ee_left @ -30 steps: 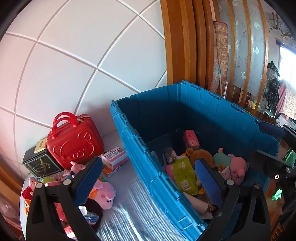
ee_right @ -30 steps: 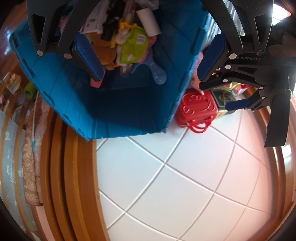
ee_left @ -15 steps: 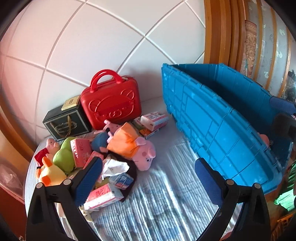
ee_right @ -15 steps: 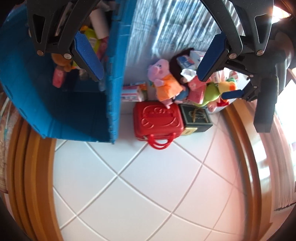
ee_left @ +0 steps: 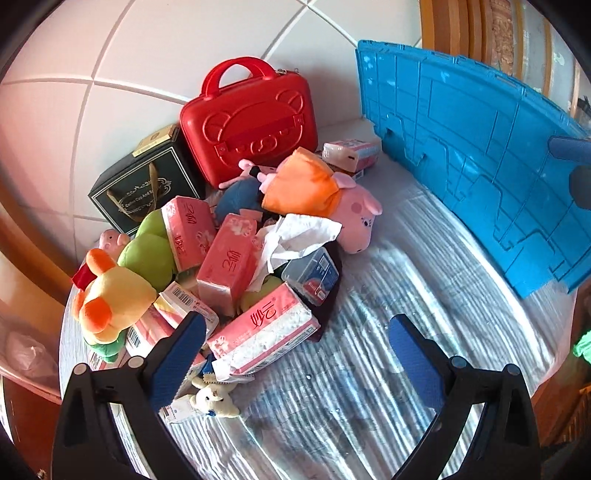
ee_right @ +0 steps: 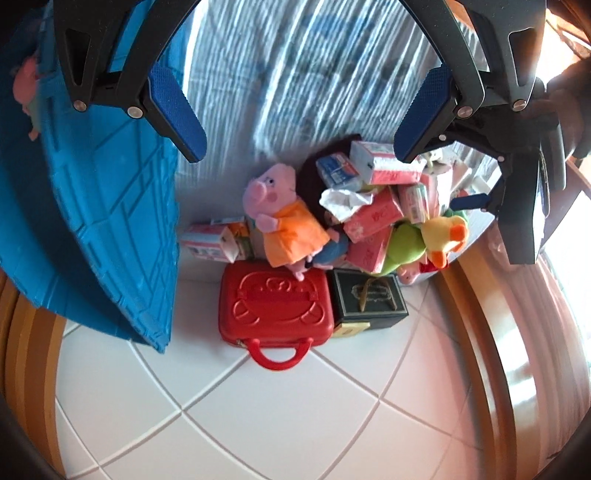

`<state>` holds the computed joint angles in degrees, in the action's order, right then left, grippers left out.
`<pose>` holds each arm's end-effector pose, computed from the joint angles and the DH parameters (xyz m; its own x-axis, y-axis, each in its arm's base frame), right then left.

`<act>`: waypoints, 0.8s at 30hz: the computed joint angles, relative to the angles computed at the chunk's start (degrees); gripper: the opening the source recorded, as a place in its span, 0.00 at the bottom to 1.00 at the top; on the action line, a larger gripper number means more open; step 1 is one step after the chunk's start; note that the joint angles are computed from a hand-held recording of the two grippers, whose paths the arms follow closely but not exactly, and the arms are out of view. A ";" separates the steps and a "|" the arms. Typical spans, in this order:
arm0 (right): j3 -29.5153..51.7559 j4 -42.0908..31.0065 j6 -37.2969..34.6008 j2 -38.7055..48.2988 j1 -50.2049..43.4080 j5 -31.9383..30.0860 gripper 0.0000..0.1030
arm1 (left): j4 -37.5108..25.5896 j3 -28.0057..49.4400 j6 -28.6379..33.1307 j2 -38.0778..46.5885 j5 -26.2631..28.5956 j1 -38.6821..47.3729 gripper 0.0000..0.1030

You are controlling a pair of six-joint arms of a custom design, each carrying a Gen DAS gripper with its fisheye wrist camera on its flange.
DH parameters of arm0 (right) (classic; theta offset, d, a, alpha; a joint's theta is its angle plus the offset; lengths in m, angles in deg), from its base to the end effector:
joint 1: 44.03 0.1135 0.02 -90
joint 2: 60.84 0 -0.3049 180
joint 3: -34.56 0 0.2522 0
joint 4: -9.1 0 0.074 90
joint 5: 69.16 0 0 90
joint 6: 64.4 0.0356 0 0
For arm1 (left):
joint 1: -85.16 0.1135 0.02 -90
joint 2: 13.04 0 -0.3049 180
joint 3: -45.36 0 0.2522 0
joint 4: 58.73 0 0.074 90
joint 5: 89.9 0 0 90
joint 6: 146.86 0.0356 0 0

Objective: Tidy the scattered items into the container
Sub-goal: 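Grasp the clear floss box with the right gripper while the left grasps a pink tissue pack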

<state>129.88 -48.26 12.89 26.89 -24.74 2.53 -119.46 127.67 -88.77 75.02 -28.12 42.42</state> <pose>0.3055 0.1188 0.3692 -0.5918 -0.4284 -0.6828 -0.6513 0.7532 0.0919 0.2337 -0.1930 0.2963 -0.8145 0.1185 -0.5679 0.0340 0.9870 0.1571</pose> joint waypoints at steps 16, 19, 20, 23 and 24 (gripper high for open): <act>-4.78 11.11 6.12 14.83 7.30 8.42 1.00 | 28.59 -16.48 24.85 8.75 7.29 9.31 0.89; -3.88 14.25 5.95 19.53 9.01 8.51 1.00 | 30.94 -17.59 29.93 10.23 4.90 9.33 0.89; -3.60 15.37 5.63 20.89 9.59 8.45 1.00 | 31.21 -17.87 31.49 10.82 4.39 9.46 0.89; -2.18 18.42 4.12 24.91 11.41 8.60 1.00 | 32.83 -19.83 34.31 10.43 4.69 10.05 0.89; -1.50 19.20 3.49 26.25 11.99 8.66 1.00 | 33.45 -20.53 34.76 9.86 5.30 10.23 0.90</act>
